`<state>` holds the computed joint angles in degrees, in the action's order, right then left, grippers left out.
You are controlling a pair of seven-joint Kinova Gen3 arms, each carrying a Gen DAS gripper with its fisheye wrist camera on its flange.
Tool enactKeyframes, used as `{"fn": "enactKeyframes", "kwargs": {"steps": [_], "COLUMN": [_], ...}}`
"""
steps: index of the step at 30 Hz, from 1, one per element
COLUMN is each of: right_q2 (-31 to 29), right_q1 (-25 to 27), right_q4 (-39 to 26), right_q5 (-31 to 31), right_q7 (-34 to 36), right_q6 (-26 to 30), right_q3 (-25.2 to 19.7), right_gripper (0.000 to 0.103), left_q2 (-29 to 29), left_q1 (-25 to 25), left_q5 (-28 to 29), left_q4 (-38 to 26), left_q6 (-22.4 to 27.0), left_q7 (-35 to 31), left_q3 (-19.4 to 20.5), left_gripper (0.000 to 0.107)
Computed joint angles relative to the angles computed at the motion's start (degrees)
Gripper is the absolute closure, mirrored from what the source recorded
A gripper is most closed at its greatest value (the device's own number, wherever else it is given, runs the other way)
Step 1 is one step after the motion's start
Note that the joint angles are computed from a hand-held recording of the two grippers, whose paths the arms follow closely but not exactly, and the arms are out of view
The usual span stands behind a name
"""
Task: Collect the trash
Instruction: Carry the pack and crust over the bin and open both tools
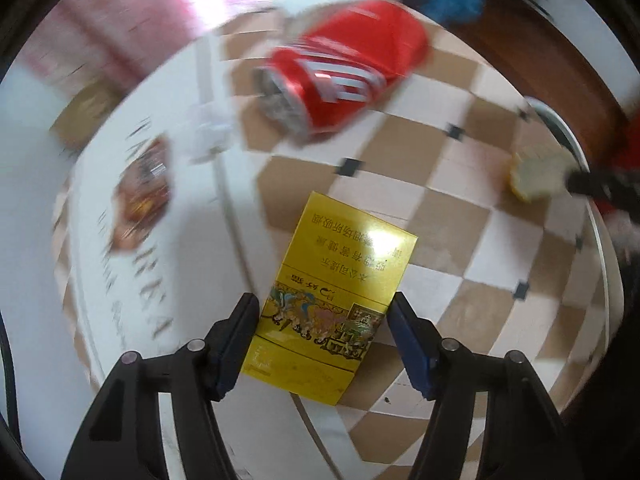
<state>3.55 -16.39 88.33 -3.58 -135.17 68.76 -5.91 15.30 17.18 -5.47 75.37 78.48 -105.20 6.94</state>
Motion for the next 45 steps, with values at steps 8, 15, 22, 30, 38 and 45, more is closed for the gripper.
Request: {"fn": "enactKeyframes", "kwargs": {"steps": [8,15,22,30,38,45], "right_q2": [-2.8,-6.4,-11.3,-20.2,-20.5,-11.7], "right_q1": [-4.9,-5.8,-3.7,6.2,14.9,20.5], "right_q4": [0.3,3.3,2.8,1.1,6.7,15.2], "right_q5": [10.7,12.0,13.9,13.9,12.5,5.1], "right_q7": [-7.7,-11.9,-12.2,-1.3,16.9,33.2], "right_q6": [4.0,2.9,4.1,10.6,11.9,3.9], "right_q3": [-3.1,-4.5,-5.1,0.1,15.2,30.0], "right_gripper": [0.097,0.097,0.097,0.097,0.097,0.097], "left_q2": [-8.7,-10.4,-10.2,-2.2,16.4,33.2], "left_q1": [12.4,15.8,19.9,26.6,26.9,29.7], "left_q5": [-0.1,-8.7,-14.4,-10.1,-1.6,-9.3], "left_q4": [7.6,5.6,1.8,-14.2,-35.4,-54.0], "left_q6": [-7.2,-7.4,-8.1,-5.1,2.9,14.0], "left_q7": [16.7,26.4,29.9,28.5,27.9,29.3], "left_q3": [-14.3,-12.6,-9.5,-6.7,5.4,14.5], "left_gripper": [0.044,0.044,0.044,0.045,0.045,0.045]}}
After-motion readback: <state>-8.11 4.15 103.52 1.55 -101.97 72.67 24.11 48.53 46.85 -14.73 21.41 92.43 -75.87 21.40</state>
